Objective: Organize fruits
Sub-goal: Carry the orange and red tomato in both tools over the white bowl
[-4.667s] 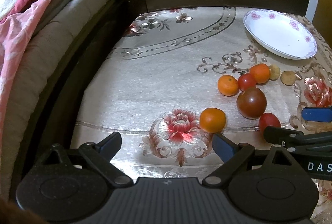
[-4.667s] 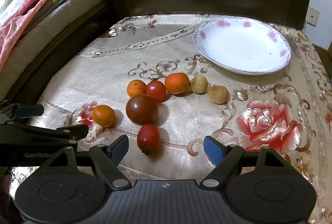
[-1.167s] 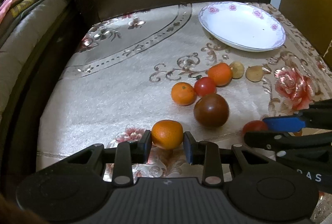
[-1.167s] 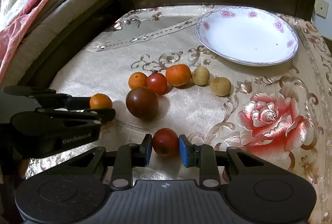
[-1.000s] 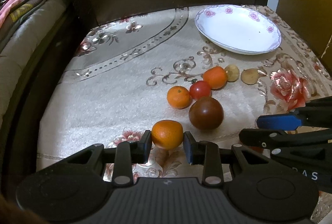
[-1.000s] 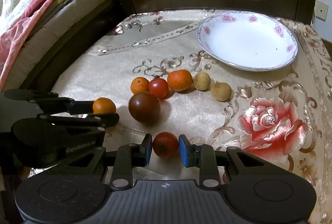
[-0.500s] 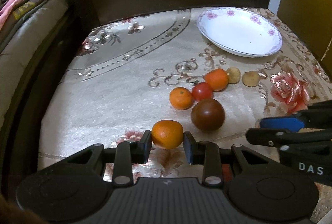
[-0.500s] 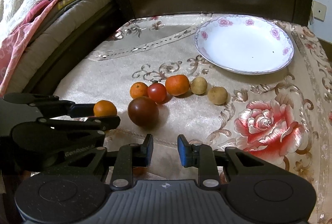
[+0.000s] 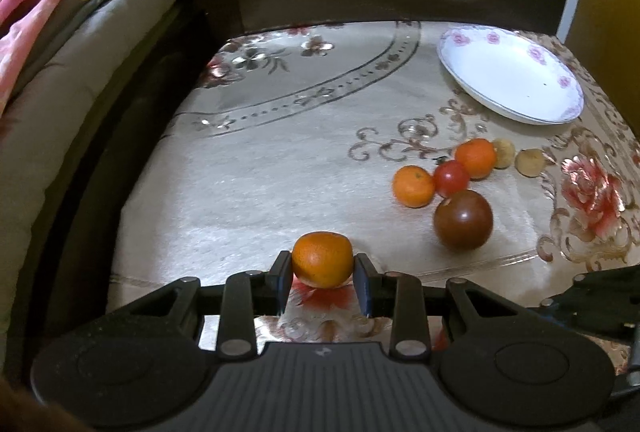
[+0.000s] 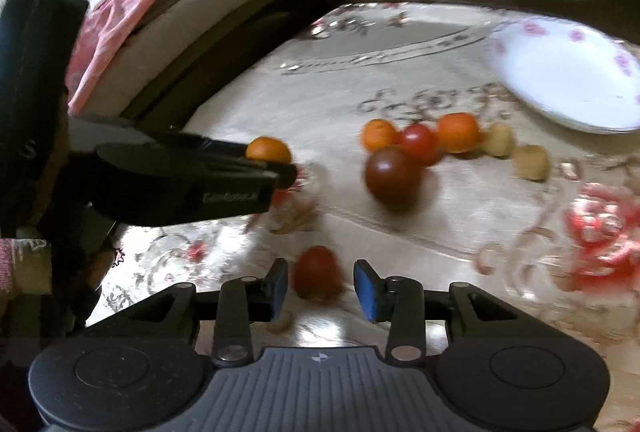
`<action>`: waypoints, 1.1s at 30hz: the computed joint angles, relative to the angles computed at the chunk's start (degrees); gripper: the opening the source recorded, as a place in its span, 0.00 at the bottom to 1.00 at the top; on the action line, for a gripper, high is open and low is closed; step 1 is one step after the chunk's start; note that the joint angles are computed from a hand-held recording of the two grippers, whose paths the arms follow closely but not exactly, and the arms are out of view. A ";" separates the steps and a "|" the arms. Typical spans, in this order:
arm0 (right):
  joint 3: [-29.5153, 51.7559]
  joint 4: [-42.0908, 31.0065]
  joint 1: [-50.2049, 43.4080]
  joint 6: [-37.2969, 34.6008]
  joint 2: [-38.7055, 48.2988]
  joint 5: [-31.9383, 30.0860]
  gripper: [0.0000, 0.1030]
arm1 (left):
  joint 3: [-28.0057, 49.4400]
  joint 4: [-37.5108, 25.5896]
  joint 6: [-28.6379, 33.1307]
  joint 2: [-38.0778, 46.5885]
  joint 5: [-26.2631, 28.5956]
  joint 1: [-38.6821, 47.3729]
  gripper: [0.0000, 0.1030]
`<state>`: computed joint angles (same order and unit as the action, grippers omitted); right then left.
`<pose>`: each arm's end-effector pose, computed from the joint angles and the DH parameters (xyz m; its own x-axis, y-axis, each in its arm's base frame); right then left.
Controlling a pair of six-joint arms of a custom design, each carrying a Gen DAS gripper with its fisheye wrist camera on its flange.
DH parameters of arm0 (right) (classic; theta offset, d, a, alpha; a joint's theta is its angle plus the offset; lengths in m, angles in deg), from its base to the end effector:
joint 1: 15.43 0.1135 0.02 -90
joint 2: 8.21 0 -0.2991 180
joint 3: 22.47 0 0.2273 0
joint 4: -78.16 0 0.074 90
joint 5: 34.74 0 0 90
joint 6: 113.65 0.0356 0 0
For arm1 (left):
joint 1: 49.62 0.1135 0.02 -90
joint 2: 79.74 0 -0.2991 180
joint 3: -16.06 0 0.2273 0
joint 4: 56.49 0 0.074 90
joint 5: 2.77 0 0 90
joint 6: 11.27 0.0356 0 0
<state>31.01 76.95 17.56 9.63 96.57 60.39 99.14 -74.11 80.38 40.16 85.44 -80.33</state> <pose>0.2576 0.1634 0.1385 -0.8289 0.1135 -0.5477 -0.0500 0.9602 0.2747 0.3572 -0.2109 0.1474 -0.6849 0.4403 -0.5806 0.5148 0.8563 0.0421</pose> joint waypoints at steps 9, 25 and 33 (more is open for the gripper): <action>5.18 -5.08 2.61 0.11 4.27 5.31 0.20 | 0.17 -0.28 0.17 -1.02 2.04 0.25 0.40; -3.40 -4.33 -3.89 2.12 -8.20 10.70 0.20 | 7.01 -3.46 -0.61 0.71 2.06 -7.29 0.40; -4.83 -2.67 -9.19 -0.52 -11.58 12.55 0.20 | 16.49 -6.39 -1.77 4.36 1.84 -9.54 0.39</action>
<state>26.18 74.28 8.36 9.11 84.99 72.93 115.63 -80.50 78.61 44.53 87.28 -89.87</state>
